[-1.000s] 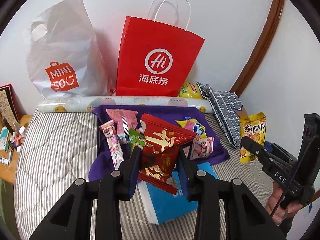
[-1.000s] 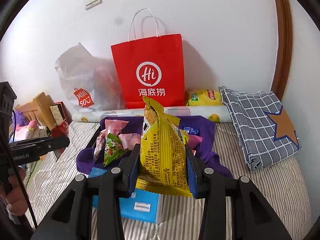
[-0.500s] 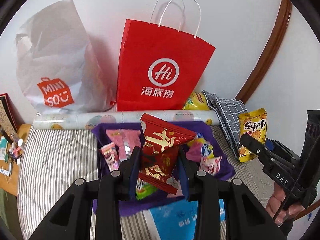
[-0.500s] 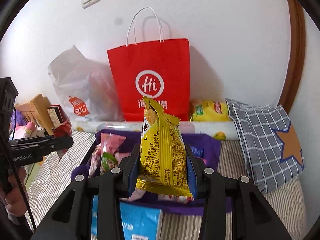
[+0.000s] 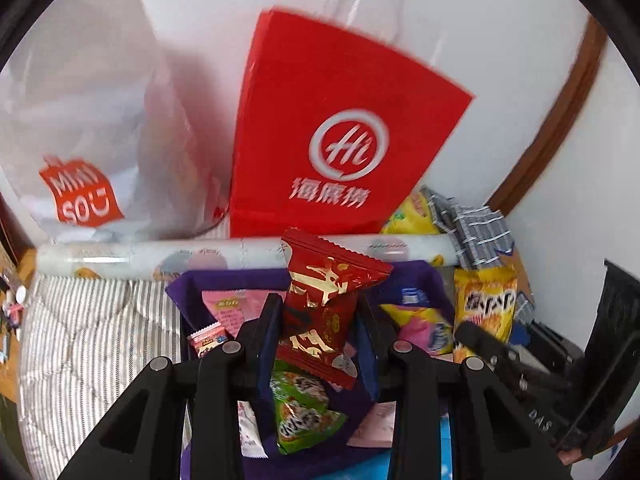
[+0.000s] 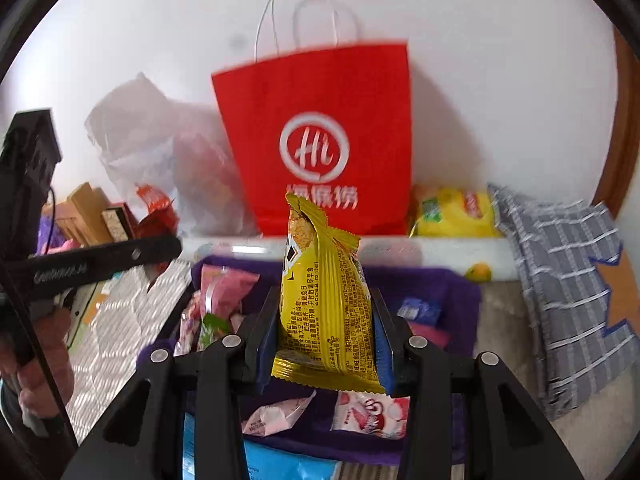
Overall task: Organize snacks
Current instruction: 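Lower and release the red-gold bag with left tool while right tool lowers the yellow bag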
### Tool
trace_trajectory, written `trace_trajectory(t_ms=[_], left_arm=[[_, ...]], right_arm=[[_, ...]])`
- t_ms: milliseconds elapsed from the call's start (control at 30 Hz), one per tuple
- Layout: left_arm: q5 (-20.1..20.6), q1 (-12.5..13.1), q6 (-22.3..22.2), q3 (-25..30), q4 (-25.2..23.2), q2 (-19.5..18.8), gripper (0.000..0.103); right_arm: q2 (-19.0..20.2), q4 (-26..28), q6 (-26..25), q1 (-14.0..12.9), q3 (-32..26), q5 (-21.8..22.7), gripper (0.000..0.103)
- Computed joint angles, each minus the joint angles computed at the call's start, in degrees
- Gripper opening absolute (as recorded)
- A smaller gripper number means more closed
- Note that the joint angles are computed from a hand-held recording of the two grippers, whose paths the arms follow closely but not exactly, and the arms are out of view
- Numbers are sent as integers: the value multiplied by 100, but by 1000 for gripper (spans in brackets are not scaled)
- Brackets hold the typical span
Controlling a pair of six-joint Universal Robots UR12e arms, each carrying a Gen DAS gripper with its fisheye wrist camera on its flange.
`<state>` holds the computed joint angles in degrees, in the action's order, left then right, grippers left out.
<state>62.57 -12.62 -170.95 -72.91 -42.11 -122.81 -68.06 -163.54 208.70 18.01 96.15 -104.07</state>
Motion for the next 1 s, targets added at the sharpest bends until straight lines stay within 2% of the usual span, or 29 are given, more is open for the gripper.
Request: trace_trajectory(t_ms=[167,333,500,633,800,1000], left_arm=[[167,-8,119,151,-219,-157,33],[198,-24,183,227,-413,-245,33],[333,-89,276,263,-549,-281,33],[412,-128,345,270,-624,-295,33],[503,-147,367,313,-772,-319,33],[493,-145,362,365,-918,-338,33]], right_arm=[[117,166,42,-63,-2,346,41],[114,87,5,-123,88,706,41],[118,190,79,-155,131,738,41],[122,262,57,-200,126,1012,42],[153,436,-234,-123,37,829,42],[77,295,-149,-163,152,861,47]])
